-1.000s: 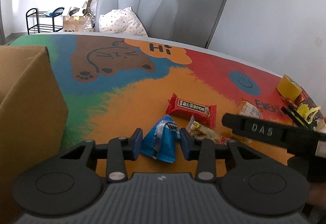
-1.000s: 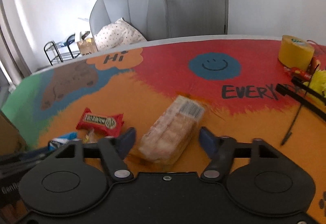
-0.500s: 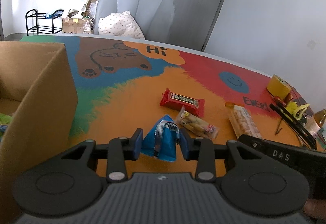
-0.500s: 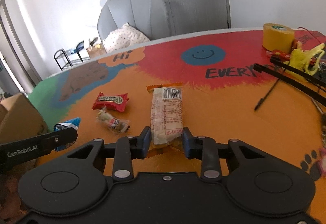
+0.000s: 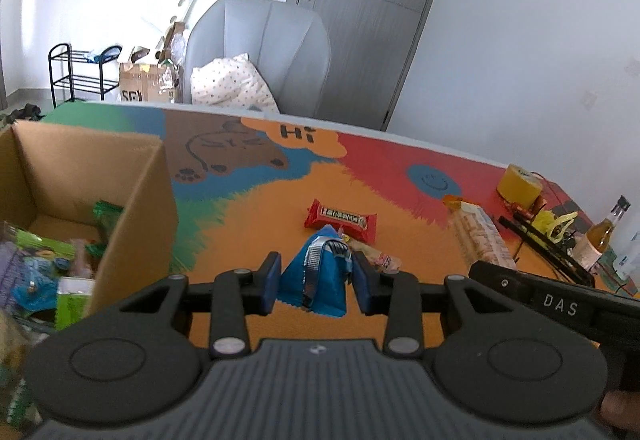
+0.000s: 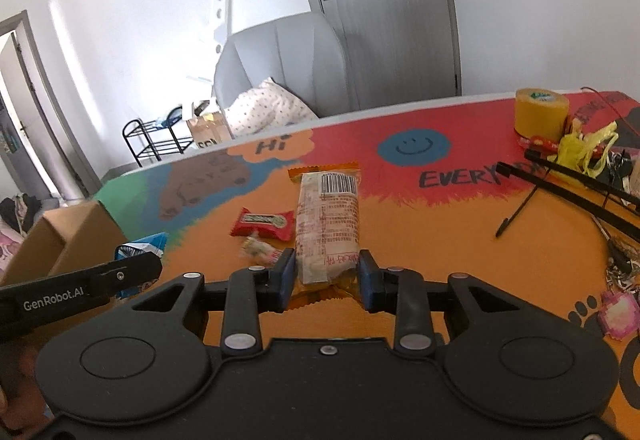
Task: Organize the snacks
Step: 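Grasp the blue packet with the left tool while the right tool grasps the long bread pack, then carry the blue packet with left tool while right carries bread pack to the box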
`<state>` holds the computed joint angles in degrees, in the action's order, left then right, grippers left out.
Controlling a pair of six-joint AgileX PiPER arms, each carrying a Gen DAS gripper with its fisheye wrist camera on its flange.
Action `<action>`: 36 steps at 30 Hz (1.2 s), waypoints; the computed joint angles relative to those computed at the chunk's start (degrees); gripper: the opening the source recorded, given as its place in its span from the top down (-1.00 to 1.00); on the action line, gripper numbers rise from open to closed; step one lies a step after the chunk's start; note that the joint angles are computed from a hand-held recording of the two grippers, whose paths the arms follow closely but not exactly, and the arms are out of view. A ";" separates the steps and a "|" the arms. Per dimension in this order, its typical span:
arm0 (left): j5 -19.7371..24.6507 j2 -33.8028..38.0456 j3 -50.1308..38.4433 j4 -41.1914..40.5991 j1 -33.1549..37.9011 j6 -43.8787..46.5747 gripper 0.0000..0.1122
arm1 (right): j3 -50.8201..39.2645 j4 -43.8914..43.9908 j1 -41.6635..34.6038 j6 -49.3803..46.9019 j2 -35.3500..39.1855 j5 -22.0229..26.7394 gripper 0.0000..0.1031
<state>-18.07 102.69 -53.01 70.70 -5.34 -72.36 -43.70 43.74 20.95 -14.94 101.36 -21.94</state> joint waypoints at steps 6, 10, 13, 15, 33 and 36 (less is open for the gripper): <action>-1.73 -3.03 1.67 1.52 2.20 -0.71 0.35 | -0.31 5.22 3.07 -4.71 -1.74 -1.18 0.41; -2.83 -4.81 2.42 3.67 3.89 -1.87 0.35 | -1.06 8.16 4.95 -7.11 -1.97 -1.77 0.41; -3.90 -5.92 2.79 5.53 5.35 -2.95 0.35 | -1.62 10.24 6.41 -8.79 -2.18 -2.26 0.41; -4.59 -6.60 3.08 6.46 6.33 -3.39 0.35 | -2.07 11.64 7.44 -10.15 -2.34 -2.58 0.41; -10.29 -9.26 1.96 15.50 18.46 -9.15 0.35 | -10.04 15.98 14.14 -16.25 1.09 -2.18 0.41; -11.11 -8.80 1.09 16.47 20.61 -9.97 0.35 | -11.73 17.02 14.90 -17.72 1.94 -1.87 0.41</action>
